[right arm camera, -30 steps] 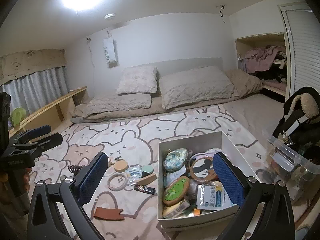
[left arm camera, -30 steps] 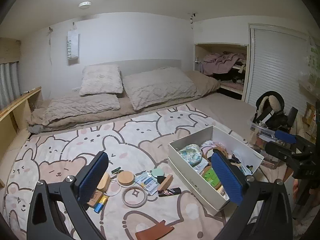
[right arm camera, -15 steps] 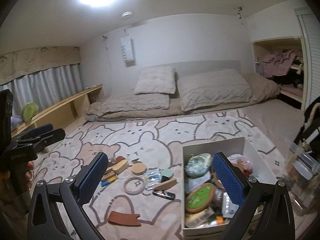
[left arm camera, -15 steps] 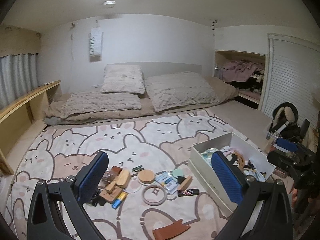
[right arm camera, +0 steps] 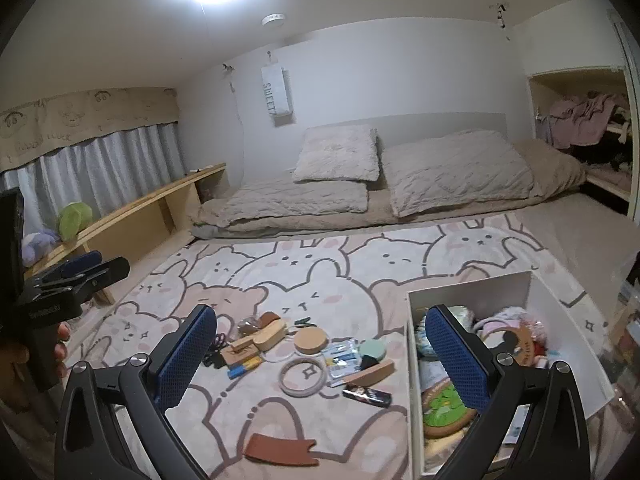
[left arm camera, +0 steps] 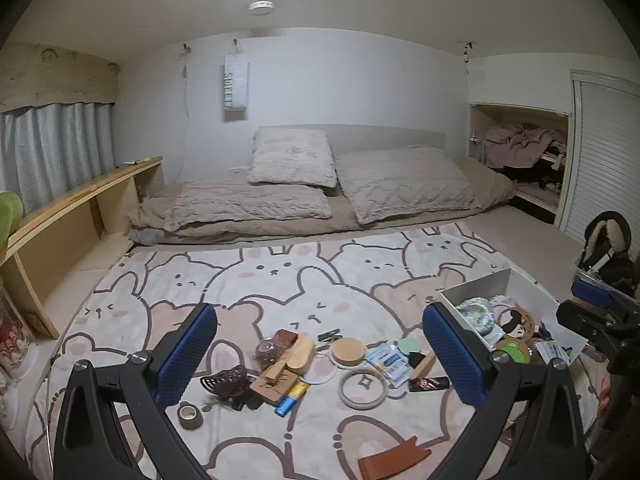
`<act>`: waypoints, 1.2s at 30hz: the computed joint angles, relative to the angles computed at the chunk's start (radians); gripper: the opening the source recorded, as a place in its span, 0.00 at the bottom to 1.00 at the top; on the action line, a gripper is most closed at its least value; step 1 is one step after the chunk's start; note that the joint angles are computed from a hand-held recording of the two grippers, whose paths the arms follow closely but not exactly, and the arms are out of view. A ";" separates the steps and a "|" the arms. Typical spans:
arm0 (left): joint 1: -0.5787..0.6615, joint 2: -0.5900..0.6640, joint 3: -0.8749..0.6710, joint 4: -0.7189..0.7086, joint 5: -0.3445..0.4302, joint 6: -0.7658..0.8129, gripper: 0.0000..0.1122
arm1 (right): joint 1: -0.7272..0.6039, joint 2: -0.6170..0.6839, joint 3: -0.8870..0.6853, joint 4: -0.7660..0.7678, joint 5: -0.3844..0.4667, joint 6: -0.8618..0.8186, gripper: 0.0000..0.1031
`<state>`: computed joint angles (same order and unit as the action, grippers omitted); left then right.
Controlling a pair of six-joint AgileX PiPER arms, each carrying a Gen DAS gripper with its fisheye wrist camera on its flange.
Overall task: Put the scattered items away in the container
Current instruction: 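Move the left tool to the brown tape roll while the right tool approaches the brown leather strip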
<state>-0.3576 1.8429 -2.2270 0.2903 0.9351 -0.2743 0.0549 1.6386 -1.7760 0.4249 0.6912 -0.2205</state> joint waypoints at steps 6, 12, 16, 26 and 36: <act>0.041 -0.012 0.036 -0.014 -0.028 0.011 0.92 | 0.038 -0.001 0.029 -0.039 -0.062 0.033 1.00; 0.082 -0.027 0.113 0.005 -0.093 -0.012 0.92 | 0.090 -0.018 0.101 -0.079 -0.170 0.047 1.00; 0.118 -0.020 0.153 0.017 -0.109 -0.031 0.92 | 0.105 0.019 0.085 -0.059 -0.130 0.064 1.00; 0.189 -0.002 0.298 0.086 -0.185 -0.126 0.92 | 0.182 0.073 0.154 -0.168 -0.116 0.215 1.00; 0.259 0.065 0.406 0.145 -0.241 -0.247 0.92 | 0.253 0.152 0.221 -0.207 -0.094 0.296 1.00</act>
<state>-0.0983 1.9083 -1.8205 0.4352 0.6938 -0.5209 0.3079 1.7909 -1.5547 0.2182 0.5972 0.0757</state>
